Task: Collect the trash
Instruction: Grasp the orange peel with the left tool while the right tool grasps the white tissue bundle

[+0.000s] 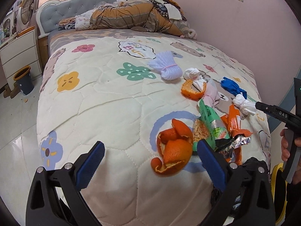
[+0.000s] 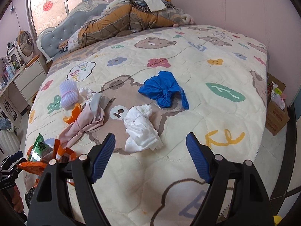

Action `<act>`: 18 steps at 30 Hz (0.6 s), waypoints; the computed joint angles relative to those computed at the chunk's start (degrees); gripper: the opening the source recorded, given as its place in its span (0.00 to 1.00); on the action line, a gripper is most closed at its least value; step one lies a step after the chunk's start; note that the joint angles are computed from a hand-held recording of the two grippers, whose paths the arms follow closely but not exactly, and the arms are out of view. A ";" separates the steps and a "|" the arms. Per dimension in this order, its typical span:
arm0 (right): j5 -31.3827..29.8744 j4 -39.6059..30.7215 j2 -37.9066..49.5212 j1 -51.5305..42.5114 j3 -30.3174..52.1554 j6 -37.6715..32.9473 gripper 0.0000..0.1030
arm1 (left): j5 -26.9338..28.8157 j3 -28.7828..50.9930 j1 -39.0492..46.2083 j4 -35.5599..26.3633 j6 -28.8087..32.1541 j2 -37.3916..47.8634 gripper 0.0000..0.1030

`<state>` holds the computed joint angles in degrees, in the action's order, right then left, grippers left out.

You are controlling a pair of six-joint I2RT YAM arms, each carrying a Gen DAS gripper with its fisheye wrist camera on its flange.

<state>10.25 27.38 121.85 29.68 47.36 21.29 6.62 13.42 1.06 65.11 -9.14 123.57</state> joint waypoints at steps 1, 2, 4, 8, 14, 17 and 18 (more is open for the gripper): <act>0.00 -0.60 1.02 0.04 1.39 -0.39 0.73 | 0.01 0.27 -0.12 0.11 0.30 0.43 0.92; 0.08 -1.08 1.76 0.19 2.43 -0.67 0.72 | -0.06 0.57 -0.24 0.15 0.62 0.86 0.92; -0.11 -2.19 3.46 0.32 4.91 -1.40 0.72 | -0.03 1.32 -0.25 -0.42 1.12 1.42 0.92; -0.10 -4.68 6.91 0.39 9.95 -2.31 0.70 | 0.97 2.90 0.53 -1.11 1.47 2.81 0.92; -0.70 -8.79 11.52 -0.19 16.57 -2.35 0.61 | 0.98 3.97 -0.20 -0.99 2.35 3.41 0.87; -0.52 -10.49 13.64 -0.12 19.21 -2.32 0.56 | 0.89 4.39 -1.66 -1.25 3.01 3.32 0.79; -0.49 -11.00 14.17 -0.06 19.85 -2.24 0.54 | 1.15 4.66 -2.24 -1.85 3.04 3.18 0.74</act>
